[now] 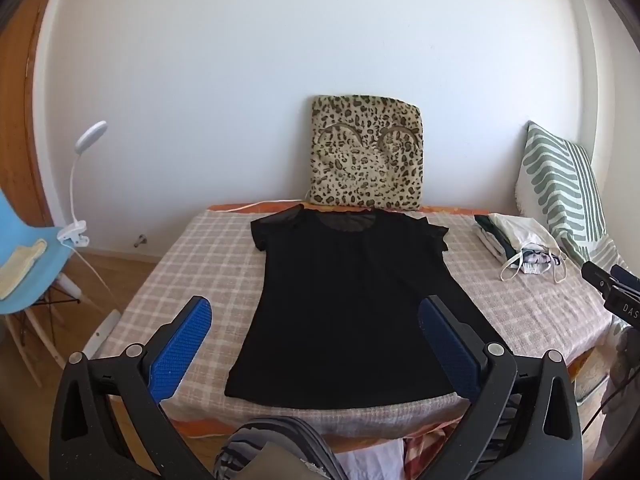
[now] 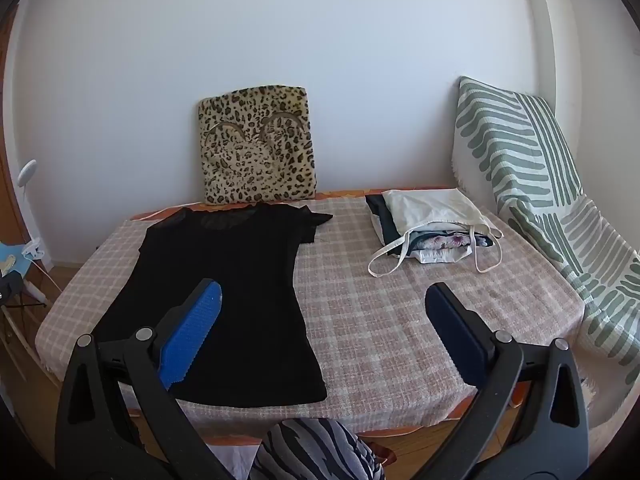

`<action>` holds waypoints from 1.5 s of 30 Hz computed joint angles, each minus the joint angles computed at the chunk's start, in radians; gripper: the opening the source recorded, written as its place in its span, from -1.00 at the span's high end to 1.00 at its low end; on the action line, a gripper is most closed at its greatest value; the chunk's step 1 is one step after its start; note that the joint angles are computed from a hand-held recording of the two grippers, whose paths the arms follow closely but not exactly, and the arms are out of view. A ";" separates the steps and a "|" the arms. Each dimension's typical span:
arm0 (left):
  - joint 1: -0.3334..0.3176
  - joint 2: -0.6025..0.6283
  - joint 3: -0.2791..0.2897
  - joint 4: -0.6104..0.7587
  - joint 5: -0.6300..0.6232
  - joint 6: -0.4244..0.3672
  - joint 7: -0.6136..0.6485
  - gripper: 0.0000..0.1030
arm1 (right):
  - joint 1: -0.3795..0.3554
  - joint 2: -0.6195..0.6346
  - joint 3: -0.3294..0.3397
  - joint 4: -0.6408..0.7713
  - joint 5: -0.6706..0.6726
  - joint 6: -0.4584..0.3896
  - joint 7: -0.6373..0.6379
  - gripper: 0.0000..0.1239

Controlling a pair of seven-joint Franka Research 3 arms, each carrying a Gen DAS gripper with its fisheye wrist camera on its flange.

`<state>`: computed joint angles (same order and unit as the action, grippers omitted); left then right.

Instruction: Fold small clothes

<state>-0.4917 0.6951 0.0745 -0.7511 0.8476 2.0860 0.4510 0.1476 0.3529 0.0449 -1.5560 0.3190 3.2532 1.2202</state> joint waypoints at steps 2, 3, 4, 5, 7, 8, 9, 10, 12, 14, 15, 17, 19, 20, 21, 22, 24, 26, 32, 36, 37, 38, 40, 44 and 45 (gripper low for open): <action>-0.002 -0.026 0.007 -0.043 0.015 0.025 -0.029 -0.99 | -0.014 -0.001 0.019 0.000 0.002 0.000 -0.004 -0.66; 0.002 -0.039 0.003 -0.065 0.017 0.040 -0.035 -0.99 | -0.018 -0.002 0.024 -0.001 0.002 0.000 -0.007 -0.66; 0.008 -0.035 -0.007 -0.057 0.019 0.033 -0.032 -0.99 | -0.018 -0.004 0.024 -0.003 0.001 0.001 -0.009 -0.66; 0.000 -0.009 -0.003 -0.015 0.017 0.014 -0.017 -0.99 | -0.018 -0.006 0.024 -0.006 0.001 0.001 -0.010 -0.66; -0.003 -0.003 0.000 -0.005 0.017 0.006 -0.012 -0.99 | -0.026 -0.011 0.035 -0.011 0.003 0.000 -0.016 -0.66; -0.004 -0.002 0.001 -0.004 0.018 0.005 -0.012 -0.99 | -0.027 -0.014 0.036 -0.013 0.005 0.000 -0.017 -0.66; -0.002 -0.004 -0.002 -0.001 0.012 0.004 -0.003 -0.99 | -0.027 -0.018 0.038 -0.017 0.006 0.002 -0.019 -0.66; -0.002 -0.008 -0.001 -0.007 0.011 0.007 -0.007 -0.99 | -0.002 -0.006 0.004 -0.003 0.006 -0.007 -0.002 -0.66; -0.001 -0.005 -0.001 -0.002 0.009 0.005 -0.006 -0.99 | 0.009 -0.005 -0.010 -0.002 0.003 -0.006 0.004 -0.66; 0.000 0.006 -0.001 0.018 0.004 -0.002 0.004 -0.99 | 0.012 -0.006 -0.013 -0.004 0.000 -0.003 0.006 -0.66; -0.001 0.004 0.002 0.014 0.002 0.002 0.004 -0.99 | 0.018 -0.006 -0.021 -0.004 -0.002 -0.003 0.009 -0.66; 0.000 -0.022 0.001 -0.029 0.010 0.016 -0.011 -0.99 | 0.009 -0.007 -0.008 -0.005 -0.002 -0.001 0.008 -0.66; 0.002 -0.011 -0.003 -0.013 0.007 0.007 -0.006 -0.99 | 0.010 -0.007 -0.009 -0.006 -0.003 -0.001 0.009 -0.66; 0.003 -0.006 -0.003 -0.005 0.005 0.004 -0.003 -0.99 | 0.013 -0.008 -0.013 -0.005 -0.004 -0.004 0.010 -0.66; 0.003 -0.006 -0.003 -0.006 0.004 0.007 -0.003 -0.99 | 0.013 -0.009 -0.014 -0.006 -0.004 -0.004 0.011 -0.66; 0.003 -0.005 -0.003 -0.005 0.003 0.009 -0.001 -0.99 | 0.014 -0.008 -0.015 -0.006 -0.006 -0.003 0.010 -0.66; 0.001 0.004 -0.001 0.006 0.003 0.006 0.003 -0.99 | 0.019 -0.009 -0.022 -0.006 -0.007 -0.004 0.014 -0.66; 0.000 0.015 0.000 0.024 -0.002 0.002 0.010 -0.99 | 0.013 -0.010 -0.015 -0.006 -0.007 -0.005 0.014 -0.66; -0.008 0.049 0.012 0.079 -0.019 -0.013 0.032 -0.99 | 0.016 -0.011 -0.018 -0.017 -0.010 0.010 0.015 -0.66; -0.010 0.061 0.017 0.101 -0.026 -0.018 0.046 -0.99 | 0.010 -0.017 -0.013 -0.012 -0.009 -0.001 0.013 -0.66; -0.010 0.065 0.018 0.108 -0.029 -0.019 0.051 -0.99 | 0.007 -0.017 -0.010 -0.016 -0.008 0.003 0.012 -0.66; -0.011 0.067 0.019 0.111 -0.032 -0.018 0.054 -0.99 | -0.005 -0.018 0.005 -0.019 -0.006 0.006 0.007 -0.66; -0.012 0.071 0.022 0.118 -0.035 -0.019 0.058 -0.99 | 0.000 -0.015 0.000 -0.009 -0.006 -0.002 0.009 -0.66; -0.014 0.067 0.026 0.112 -0.037 -0.018 0.059 -0.99 | 0.002 -0.017 -0.001 -0.010 -0.006 -0.002 0.007 -0.66; -0.014 0.077 0.026 0.130 -0.040 -0.025 0.066 -0.99 | 0.007 -0.012 -0.008 0.000 -0.008 -0.008 0.009 -0.66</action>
<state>-0.5053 0.7721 0.1006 -0.6216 0.8076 2.0614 0.5166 0.1549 0.3409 0.0367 -1.5564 0.3112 3.2452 1.2293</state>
